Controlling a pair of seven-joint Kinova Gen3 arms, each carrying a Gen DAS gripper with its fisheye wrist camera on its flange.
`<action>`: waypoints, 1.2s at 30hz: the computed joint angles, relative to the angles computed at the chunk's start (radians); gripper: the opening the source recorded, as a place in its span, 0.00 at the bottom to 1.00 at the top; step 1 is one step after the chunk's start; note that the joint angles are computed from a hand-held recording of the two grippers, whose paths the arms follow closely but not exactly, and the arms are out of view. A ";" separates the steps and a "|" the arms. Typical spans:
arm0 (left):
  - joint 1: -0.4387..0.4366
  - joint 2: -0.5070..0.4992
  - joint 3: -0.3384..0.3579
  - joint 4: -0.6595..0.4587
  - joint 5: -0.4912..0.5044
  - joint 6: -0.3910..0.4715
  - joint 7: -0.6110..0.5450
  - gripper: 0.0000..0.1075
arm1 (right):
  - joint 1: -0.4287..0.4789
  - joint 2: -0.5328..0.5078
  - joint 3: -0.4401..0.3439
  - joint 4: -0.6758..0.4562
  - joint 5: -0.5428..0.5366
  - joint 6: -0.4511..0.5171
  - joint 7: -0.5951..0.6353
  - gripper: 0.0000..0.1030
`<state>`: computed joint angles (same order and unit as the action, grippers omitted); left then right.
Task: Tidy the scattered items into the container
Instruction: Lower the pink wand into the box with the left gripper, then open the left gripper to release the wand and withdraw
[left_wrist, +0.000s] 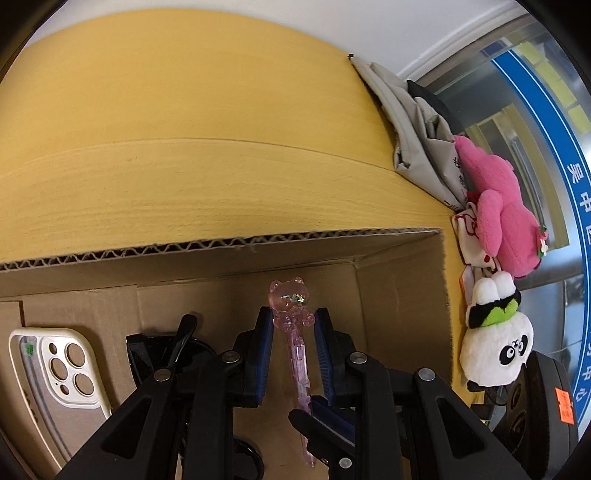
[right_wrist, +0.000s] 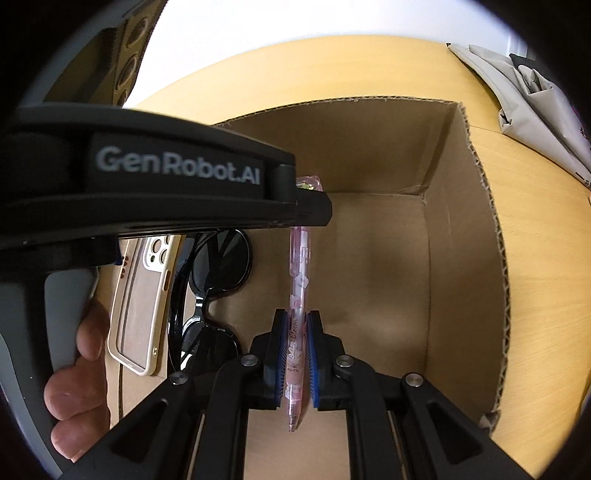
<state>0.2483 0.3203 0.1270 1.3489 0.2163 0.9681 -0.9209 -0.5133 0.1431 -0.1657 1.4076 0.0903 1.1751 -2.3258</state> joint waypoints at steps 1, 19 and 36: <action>-0.004 0.003 0.001 0.001 0.008 0.000 0.000 0.22 | -0.005 0.002 0.000 -0.001 0.007 0.003 -0.009 0.09; -0.067 -0.045 0.116 0.035 -0.116 -0.038 0.107 0.65 | -0.068 -0.026 -0.022 0.015 0.078 0.006 -0.131 0.42; -0.098 -0.349 0.664 -0.025 -0.754 0.330 0.515 0.87 | -0.293 -0.195 -0.256 -0.057 0.490 0.321 -0.337 0.68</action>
<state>0.1508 -0.0288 0.7915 1.3240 -0.5381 1.2980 -0.4059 -0.8059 -0.0519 -0.4214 1.3502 0.5805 1.4958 -2.6625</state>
